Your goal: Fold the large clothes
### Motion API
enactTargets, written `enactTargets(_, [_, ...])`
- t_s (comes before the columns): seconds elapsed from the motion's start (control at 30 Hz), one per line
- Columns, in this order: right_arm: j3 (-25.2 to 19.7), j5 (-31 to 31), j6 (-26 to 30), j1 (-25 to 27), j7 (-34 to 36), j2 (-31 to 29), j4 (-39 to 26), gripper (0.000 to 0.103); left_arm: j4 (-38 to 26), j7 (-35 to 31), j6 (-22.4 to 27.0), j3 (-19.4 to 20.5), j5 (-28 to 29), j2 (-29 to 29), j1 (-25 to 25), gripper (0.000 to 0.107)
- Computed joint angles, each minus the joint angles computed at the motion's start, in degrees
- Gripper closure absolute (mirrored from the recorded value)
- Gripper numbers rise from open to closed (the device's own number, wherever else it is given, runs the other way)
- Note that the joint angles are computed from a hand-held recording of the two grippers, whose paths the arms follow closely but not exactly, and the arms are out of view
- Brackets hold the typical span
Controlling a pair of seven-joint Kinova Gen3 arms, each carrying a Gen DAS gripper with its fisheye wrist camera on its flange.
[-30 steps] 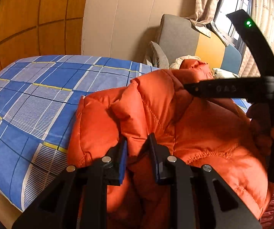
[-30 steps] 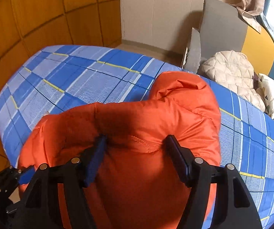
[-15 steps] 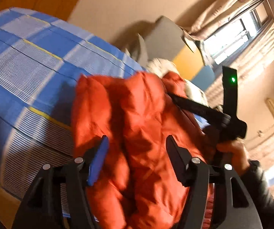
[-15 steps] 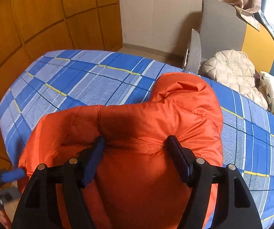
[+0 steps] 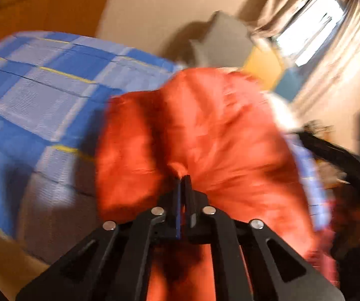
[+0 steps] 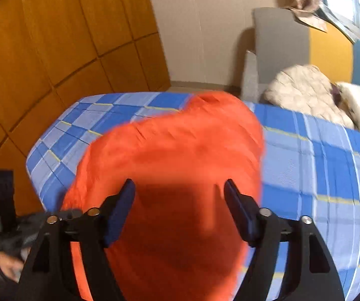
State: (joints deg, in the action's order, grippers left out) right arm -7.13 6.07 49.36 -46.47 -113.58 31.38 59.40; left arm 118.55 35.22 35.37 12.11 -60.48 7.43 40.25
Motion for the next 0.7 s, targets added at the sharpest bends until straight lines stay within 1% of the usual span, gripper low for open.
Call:
enactTargets(0.03, [0.2,-0.2,-0.7,0.1,-1.0,-1.0,2.5,0.025,0.0,-0.5,-0.1,2.0,1.7,1.4,-2.6,0.107])
enactTargets(0.07, [0.4,-0.5,-1.7,0.2,-2.1,-1.9,4.9,0.024,0.4,0.0,-0.7,3.0,2.5,1.7,-4.2,0.107])
enactTargets(0.1, [-0.4,-1.7,-3.3,1.3,-2.6,-2.7,7.6,0.021,0.7,1.4,-0.4,3.8,2.3,1.5,-4.8,0.107])
enactTargets(0.13, [-1.2,-2.8,-4.6,2.3,-2.6,-3.3,9.4,0.017,0.8,3.4,0.9,4.2,1.2,1.5,-4.2,0.107])
enactTargets(0.2, [-2.3,-5.0,-7.0,4.0,-2.6,-4.2,12.3,0.017,0.4,7.7,5.4,3.5,-0.4,0.9,-0.9,0.107])
enactTargets(0.23, [-2.3,-5.3,-7.8,4.2,-3.1,-4.4,13.0,0.016,0.4,9.1,7.8,2.5,-1.2,0.0,1.7,0.106])
enactTargets(0.27, [-2.5,-5.6,-8.5,4.4,-3.1,-4.5,13.5,0.015,0.4,9.5,10.1,1.4,-2.2,-0.9,4.4,0.093])
enactTargets(0.3, [-2.8,-6.0,-8.9,4.7,-2.9,-4.5,13.7,0.014,0.3,10.9,12.4,0.9,-3.2,-1.5,6.6,0.065])
enactTargets(0.33, [-3.2,-6.4,-9.1,5.0,-2.3,-4.2,13.6,0.014,0.5,12.9,13.9,1.3,-4.7,-2.5,7.8,0.055])
enactTargets(0.37, [-3.5,-6.8,-9.2,5.1,-2.0,-3.8,13.4,0.012,0.6,14.0,14.4,2.0,-5.9,-3.5,7.9,0.048])
enactTargets(0.4, [-3.4,-6.9,-9.4,4.9,-2.0,-3.7,13.4,0.01,0.8,14.1,14.2,3.3,-6.8,-4.1,6.9,0.048])
enactTargets(0.43, [-2.8,-6.2,-9.6,3.9,-2.6,-3.6,13.2,0.008,0.3,13.3,14.7,5.5,-7.1,-4.2,5.3,0.048])
enactTargets(0.47, [-2.1,-4.8,-9.4,2.5,-3.1,-3.4,12.8,0.008,-0.7,11.6,15.4,6.6,-6.9,-3.8,4.7,0.048])
enactTargets(0.5, [-1.4,-3.3,-9.0,1.2,-3.5,-3.2,12.4,0.008,-1.6,9.3,16.5,8.8,-6.0,-3.5,3.7,0.048])
enactTargets(0.57, [-1.5,-2.3,-8.5,0.5,-3.4,-3.2,12.1,0.008,-5.3,4.6,20.5,14.1,-5.6,-0.1,0.3,0.05])
enactTargets(0.6, [-1.5,-1.8,-8.5,0.3,-3.2,-3.2,12.2,0.008,-6.8,2.3,22.3,16.7,-4.2,0.8,-1.8,0.053])
enactTargets(0.63, [-1.8,-1.7,-8.6,0.6,-2.6,-3.5,12.5,0.008,-9.4,0.0,24.5,19.4,-2.0,2.7,-4.3,0.054])
enactTargets(0.7, [-2.5,-2.6,-8.9,1.6,-1.6,-3.9,13.1,0.008,-14.0,-4.7,29.1,24.3,2.6,7.1,-9.4,0.061])
